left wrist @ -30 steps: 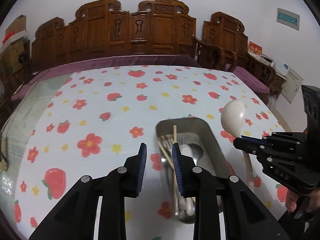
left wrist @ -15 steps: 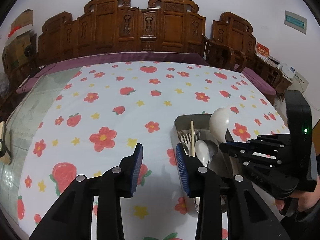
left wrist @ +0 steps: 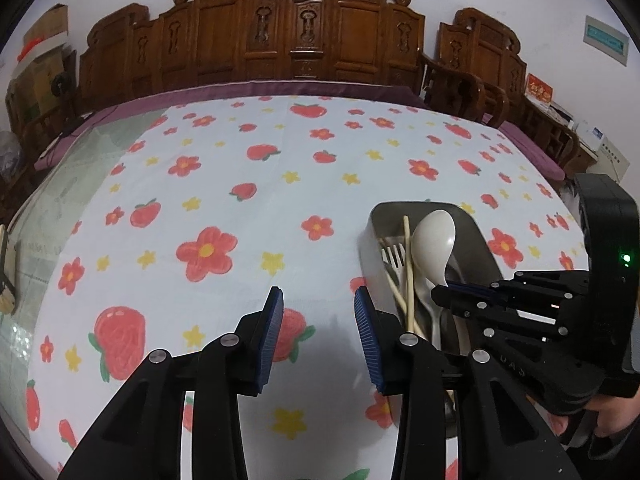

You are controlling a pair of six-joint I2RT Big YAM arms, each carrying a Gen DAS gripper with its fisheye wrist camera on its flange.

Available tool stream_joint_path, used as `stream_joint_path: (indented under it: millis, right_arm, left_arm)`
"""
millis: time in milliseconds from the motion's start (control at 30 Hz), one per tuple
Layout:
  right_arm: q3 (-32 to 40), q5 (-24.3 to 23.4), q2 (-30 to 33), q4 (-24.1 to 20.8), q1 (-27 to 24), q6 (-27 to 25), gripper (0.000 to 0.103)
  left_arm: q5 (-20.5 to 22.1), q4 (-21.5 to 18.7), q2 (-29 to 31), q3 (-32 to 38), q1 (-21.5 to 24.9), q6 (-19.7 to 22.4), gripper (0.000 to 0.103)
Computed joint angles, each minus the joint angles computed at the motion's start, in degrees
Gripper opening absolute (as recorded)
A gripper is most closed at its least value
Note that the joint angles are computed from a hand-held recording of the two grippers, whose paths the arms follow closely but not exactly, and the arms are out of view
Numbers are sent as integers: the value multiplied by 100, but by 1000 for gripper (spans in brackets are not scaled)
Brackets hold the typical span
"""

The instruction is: Organize utensils

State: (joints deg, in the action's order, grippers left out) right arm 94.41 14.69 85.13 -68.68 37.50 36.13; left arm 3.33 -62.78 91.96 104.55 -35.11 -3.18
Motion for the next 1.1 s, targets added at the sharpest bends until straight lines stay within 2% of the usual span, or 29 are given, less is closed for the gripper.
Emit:
stream_joint_path:
  millis: [467,733,800,967,1067,1100]
  right_arm:
    - [-218,242,-200,-283,-166,-102,5]
    - [-373,274,-478,-141,-198,-131,6]
    - [-442,359,-605,-90,-155,-111,13]
    - [-649,745,-993,-9,38,91,23]
    - [-760,974,-1223,-9,154,331,28]
    - [-778,1070,-1284,-42,199,422,31]
  left_arm:
    - [-61,-46,56,2,-54,35,35]
    - [-94,-60,58,-11,-91,51,35]
    - [-101,-57,53,-16,-106,52,35]
    - [-132,-23,41,-25,-144,42,35]
    - [-177,36,-6,-57,-192,46,46]
    - [-194,48,-19,-62,-210,50,46]
